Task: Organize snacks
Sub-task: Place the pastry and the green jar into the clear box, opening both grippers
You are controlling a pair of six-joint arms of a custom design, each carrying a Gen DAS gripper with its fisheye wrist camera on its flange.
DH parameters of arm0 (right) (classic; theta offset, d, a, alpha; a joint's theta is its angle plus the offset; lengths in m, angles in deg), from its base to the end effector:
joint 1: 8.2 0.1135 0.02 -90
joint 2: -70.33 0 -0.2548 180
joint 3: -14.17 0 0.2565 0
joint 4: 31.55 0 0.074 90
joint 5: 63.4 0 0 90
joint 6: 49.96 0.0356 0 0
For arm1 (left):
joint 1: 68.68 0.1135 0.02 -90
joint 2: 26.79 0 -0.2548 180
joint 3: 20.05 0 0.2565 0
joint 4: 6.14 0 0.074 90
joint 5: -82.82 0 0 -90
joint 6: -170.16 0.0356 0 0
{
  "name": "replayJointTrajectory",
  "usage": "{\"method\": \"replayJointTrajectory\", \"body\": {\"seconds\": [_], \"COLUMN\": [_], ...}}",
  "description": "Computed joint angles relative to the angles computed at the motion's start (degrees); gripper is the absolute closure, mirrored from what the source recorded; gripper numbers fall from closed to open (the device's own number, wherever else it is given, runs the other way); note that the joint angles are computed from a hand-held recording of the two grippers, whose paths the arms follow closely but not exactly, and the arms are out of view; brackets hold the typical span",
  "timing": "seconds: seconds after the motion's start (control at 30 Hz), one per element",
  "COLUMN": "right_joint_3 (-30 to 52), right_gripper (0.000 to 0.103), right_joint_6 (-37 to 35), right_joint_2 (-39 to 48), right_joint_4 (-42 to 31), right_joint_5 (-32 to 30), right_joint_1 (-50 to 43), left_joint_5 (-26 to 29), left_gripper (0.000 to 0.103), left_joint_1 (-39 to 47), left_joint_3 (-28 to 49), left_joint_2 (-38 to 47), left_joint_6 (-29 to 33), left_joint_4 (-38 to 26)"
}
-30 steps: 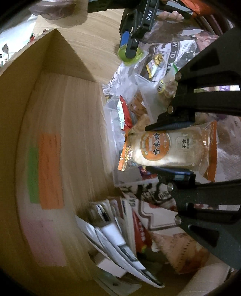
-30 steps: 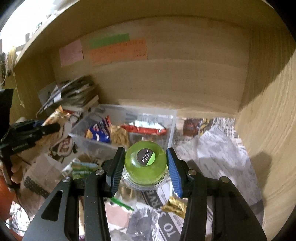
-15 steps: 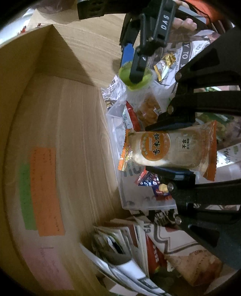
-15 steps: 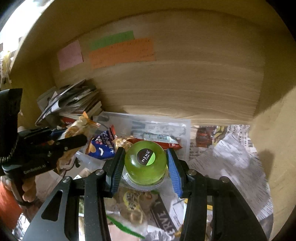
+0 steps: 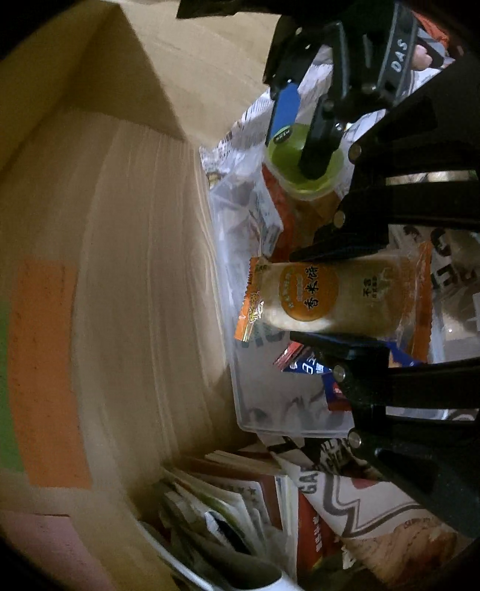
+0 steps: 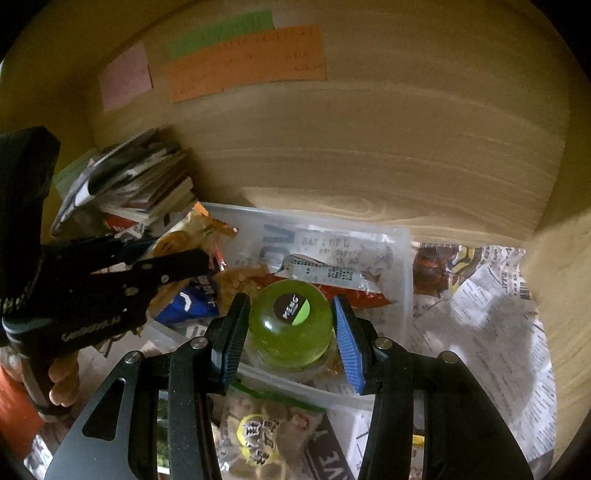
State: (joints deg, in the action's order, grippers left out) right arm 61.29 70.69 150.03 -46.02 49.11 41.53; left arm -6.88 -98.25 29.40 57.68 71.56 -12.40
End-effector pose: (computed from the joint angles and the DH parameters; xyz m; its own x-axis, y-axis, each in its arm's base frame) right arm 0.1807 0.1922 0.1478 -0.6804 -0.0746 -0.7290 -0.2201 0.9697 0.1063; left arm 0.2503 -0.1422 0.1476 -0.6417 0.1921 -0.7425 0.4055 0.9067 -0.1158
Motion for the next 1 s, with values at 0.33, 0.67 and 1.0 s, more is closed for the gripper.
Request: {"method": "replayJointTrajectory", "body": {"seconds": [0.33,0.67,1.0], "right_joint_3": [2.24,1.38,-1.23], "right_gripper": [0.06,0.045,0.039], "right_joint_6": [-0.54,0.74,5.46], "right_joint_2": [4.86,-0.39,-9.41], "right_joint_4": [0.32,-3.7,-10.46], "right_joint_5": [-0.55,6.77,14.1], "right_joint_1": [-0.03,4.95,11.29], "left_joint_5": [-1.98,-2.99,-5.02], "left_gripper": [0.069,0.049,0.04], "left_joint_1": [-1.4,-2.44,-3.58], "left_joint_3": [0.59,-1.96,-9.34], "left_joint_2": [2.19,-3.56,-19.48], "left_joint_6": [1.06,0.28,0.06], "left_joint_4": [0.55,-0.18,-4.65]}}
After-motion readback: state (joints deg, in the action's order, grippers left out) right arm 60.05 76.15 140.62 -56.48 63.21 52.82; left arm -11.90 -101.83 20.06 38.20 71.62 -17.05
